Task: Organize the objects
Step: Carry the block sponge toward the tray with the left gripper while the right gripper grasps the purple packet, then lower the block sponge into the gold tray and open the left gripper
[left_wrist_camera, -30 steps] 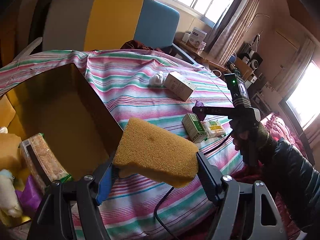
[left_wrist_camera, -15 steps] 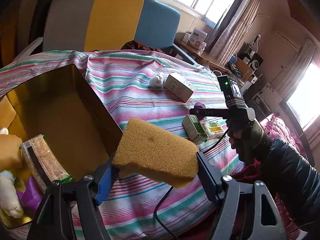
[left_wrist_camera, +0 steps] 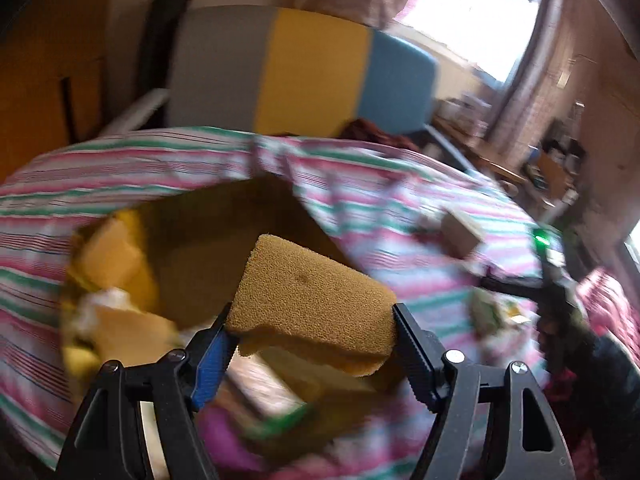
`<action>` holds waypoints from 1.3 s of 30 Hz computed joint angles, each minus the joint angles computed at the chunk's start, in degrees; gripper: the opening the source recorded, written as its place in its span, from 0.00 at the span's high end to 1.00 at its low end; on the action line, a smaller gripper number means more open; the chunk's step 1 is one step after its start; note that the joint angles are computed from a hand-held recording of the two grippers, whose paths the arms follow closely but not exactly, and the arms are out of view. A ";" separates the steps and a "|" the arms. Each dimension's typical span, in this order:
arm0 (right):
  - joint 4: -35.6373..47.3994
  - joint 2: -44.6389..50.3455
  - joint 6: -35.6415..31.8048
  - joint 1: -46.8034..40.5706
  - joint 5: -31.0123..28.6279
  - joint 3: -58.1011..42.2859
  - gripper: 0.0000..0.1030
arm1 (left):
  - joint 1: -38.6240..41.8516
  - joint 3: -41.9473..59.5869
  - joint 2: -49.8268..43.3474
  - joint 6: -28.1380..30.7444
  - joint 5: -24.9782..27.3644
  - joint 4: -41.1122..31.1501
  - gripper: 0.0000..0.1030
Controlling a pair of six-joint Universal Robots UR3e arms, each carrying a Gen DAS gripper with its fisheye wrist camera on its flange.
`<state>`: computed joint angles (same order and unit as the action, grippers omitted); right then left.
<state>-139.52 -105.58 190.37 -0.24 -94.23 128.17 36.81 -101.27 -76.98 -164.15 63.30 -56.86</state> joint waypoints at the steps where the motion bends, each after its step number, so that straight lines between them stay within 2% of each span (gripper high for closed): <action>1: 0.01 -0.02 -0.04 0.07 -0.08 0.01 0.67 | 1.16 1.53 -1.72 0.17 1.50 0.55 0.27; 4: 0.01 -0.22 -0.47 -0.04 0.05 0.18 0.67 | 3.40 5.57 -6.55 0.05 4.09 1.40 0.27; 5: 0.08 -1.49 -5.73 -1.62 2.50 1.09 0.67 | 4.38 6.84 -8.25 0.00 4.83 1.75 0.27; 6: 0.02 -1.68 -6.19 -1.72 2.59 1.31 0.67 | 4.66 8.07 -9.73 0.14 5.48 1.68 0.27; 12: 0.01 -1.78 -6.59 -1.83 2.65 1.41 0.67 | 4.83 13.53 -19.69 0.72 9.93 2.48 0.26; 16: 0.07 -1.90 -6.96 -1.92 2.73 1.46 0.67 | 3.22 15.31 -24.82 1.19 14.25 4.10 0.21; 19: -0.08 -1.76 -7.15 -1.84 2.62 1.45 0.67 | 3.80 17.27 -26.46 1.71 13.27 1.73 0.19; 22: -0.25 -1.71 -7.40 -1.93 2.74 1.54 0.67 | 5.54 14.30 -23.28 2.04 10.14 2.47 0.17; 27: -0.45 -1.65 -7.46 -1.62 2.39 1.58 0.67 | 8.52 8.84 -15.65 0.79 7.92 2.88 0.17; 34: -0.92 -1.46 -7.17 -0.72 1.33 1.58 0.67 | 11.16 -5.71 1.74 0.56 7.35 6.60 0.17; 39: -0.68 -1.84 -7.01 -0.55 1.07 1.57 0.68 | 11.97 -11.13 11.62 1.08 4.99 4.34 0.17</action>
<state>-140.20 -107.43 183.35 -0.79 -93.16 129.74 48.77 -112.40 -65.36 -163.07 68.29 -52.53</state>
